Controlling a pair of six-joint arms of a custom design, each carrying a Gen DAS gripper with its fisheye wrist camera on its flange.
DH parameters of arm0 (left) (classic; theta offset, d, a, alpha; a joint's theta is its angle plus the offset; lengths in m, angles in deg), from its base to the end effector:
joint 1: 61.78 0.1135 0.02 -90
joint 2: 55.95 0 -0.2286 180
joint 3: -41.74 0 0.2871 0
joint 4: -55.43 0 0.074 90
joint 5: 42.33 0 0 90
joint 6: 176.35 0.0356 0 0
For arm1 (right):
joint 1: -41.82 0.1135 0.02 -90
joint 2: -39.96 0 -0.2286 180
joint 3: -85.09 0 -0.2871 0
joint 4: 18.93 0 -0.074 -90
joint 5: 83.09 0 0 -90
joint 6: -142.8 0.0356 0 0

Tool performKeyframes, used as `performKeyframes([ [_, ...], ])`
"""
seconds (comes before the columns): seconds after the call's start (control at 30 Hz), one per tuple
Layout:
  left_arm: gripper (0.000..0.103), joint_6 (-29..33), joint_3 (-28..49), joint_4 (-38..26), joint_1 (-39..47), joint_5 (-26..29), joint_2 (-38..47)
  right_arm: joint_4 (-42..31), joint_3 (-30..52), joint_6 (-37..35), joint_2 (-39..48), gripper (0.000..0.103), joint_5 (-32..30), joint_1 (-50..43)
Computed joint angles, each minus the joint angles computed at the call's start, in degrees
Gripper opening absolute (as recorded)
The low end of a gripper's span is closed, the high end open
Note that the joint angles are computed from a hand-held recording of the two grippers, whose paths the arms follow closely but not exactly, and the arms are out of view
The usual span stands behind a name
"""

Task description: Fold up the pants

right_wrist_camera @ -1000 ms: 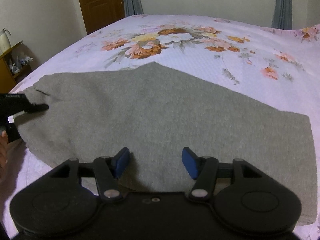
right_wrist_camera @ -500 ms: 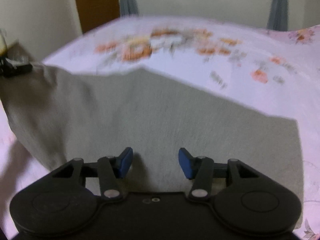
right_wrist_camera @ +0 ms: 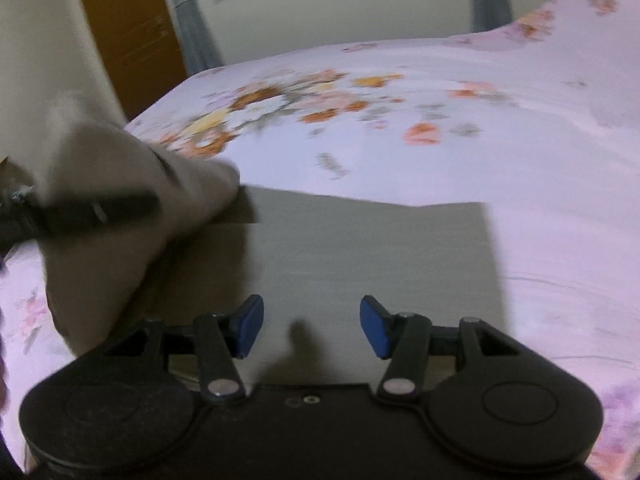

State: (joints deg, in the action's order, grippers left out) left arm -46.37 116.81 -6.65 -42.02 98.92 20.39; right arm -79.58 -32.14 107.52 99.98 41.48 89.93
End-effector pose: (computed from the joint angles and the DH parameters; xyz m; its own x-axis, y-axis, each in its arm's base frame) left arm 0.2882 0.0740 0.2432 -0.5690 0.2229 -0.7916 0.6306 0.7362 -0.2459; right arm 0.1803 0.1707 0.2378 -0.6627 0.2678 -0.6993 0.2240 0.9620 0.1562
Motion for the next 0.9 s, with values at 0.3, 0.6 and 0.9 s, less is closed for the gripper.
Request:
performKeyframes([
  [0.3, 0.026, 5.4, -16.1, 0.5, -6.3, -9.0, -21.7, -8.5, -9.9, 6.0, -18.8, 0.065, 1.1, -1.1],
  [0.6, 0.027, 8.9, -12.4, -8.2, -6.4, -8.3, -23.9, -7.0, -13.7, 5.3, -27.1, 0.074, -2.9, -1.2],
  [0.9, 0.027, 6.8, -4.5, -11.0, 6.7, -7.0, -10.6, 0.3, -13.5, 5.8, -22.6, 0.077, -10.1, -2.8],
])
